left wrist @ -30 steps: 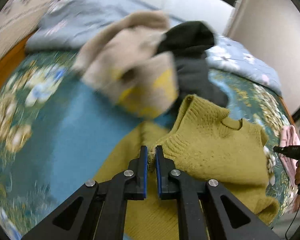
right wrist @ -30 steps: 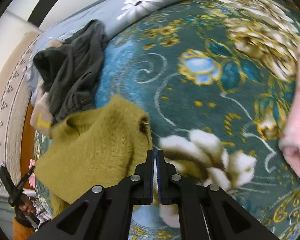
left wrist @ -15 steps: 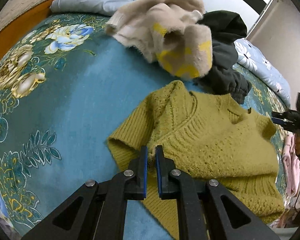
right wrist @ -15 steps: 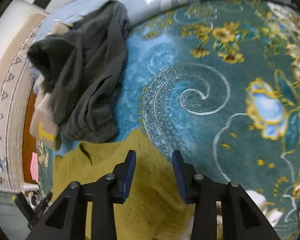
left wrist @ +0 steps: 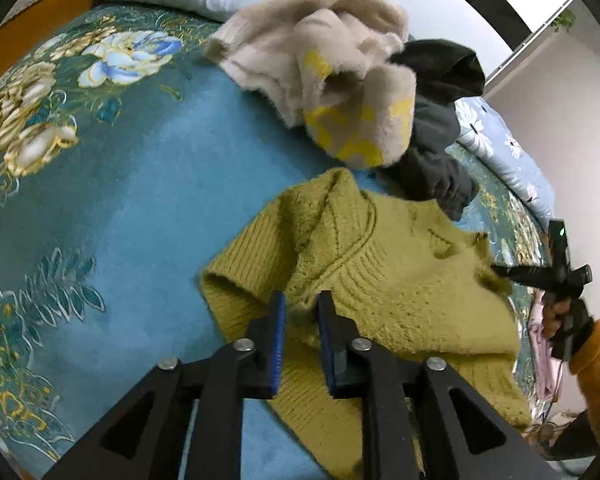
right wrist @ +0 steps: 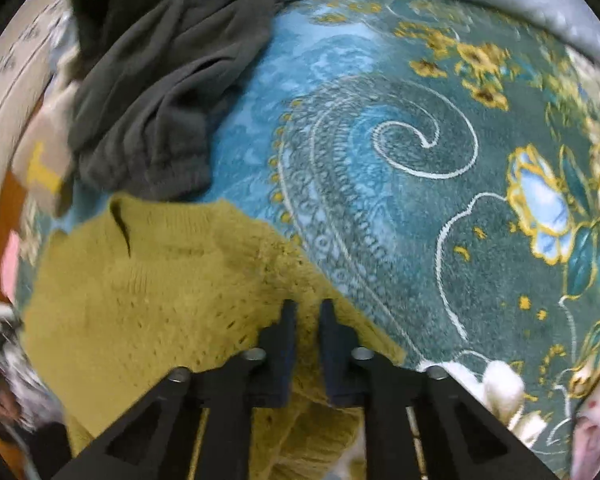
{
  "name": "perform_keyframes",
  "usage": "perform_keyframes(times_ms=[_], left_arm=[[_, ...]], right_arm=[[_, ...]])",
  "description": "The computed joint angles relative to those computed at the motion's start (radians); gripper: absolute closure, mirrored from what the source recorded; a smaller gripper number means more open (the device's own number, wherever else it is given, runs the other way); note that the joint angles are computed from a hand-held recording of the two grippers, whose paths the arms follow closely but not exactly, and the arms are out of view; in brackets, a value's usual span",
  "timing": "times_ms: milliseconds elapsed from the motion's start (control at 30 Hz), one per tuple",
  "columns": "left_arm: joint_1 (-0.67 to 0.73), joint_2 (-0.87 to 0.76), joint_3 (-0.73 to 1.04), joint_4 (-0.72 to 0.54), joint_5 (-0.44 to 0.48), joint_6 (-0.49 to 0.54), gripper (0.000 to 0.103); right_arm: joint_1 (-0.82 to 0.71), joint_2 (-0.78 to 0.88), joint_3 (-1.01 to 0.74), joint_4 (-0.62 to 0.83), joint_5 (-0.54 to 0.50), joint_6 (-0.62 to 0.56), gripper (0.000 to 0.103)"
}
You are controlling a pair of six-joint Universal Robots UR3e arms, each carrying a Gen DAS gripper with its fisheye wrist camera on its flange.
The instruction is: Fold clothes
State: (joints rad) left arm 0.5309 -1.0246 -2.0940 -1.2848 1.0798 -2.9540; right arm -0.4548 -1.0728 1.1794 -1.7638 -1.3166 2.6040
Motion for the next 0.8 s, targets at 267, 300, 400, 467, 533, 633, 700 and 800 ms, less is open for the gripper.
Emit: perform_keyframes(times_ms=[267,300,400,467,533,633,700,800], left_arm=[[-0.291,-0.408,0.339,0.232,0.104,-0.064,0.059],[-0.344,-0.494,0.414,0.244,0.114,-0.053,0.051],[-0.508,-0.736,0.646,0.224,0.204,0.002,0.051],[-0.590,-0.891,0.810,0.170,0.270,0.043,0.050],[-0.640,-1.013,0.935,0.122,0.317,0.056,0.050],[-0.682,-1.140,1.071,0.057,0.342,0.084,0.050],[-0.706,-1.207,1.150,0.012,0.360,0.119,0.050],[-0.738,-1.222,1.152,0.015,0.405,0.197,0.050]], right_arm=[[-0.003,-0.081,0.130,-0.091,0.020,0.004,0.094],[-0.008,-0.091,0.140,-0.090,0.027,0.002,0.094],[-0.025,-0.123,0.168,-0.081,0.046,-0.009,0.094],[-0.035,-0.143,0.181,-0.075,0.057,-0.014,0.094],[-0.043,-0.168,0.198,-0.070,0.072,-0.015,0.094],[-0.072,-0.233,0.244,-0.075,0.093,-0.046,0.094],[-0.096,-0.307,0.309,-0.095,0.104,-0.075,0.095],[-0.124,-0.464,0.431,-0.123,0.103,-0.138,0.095]])
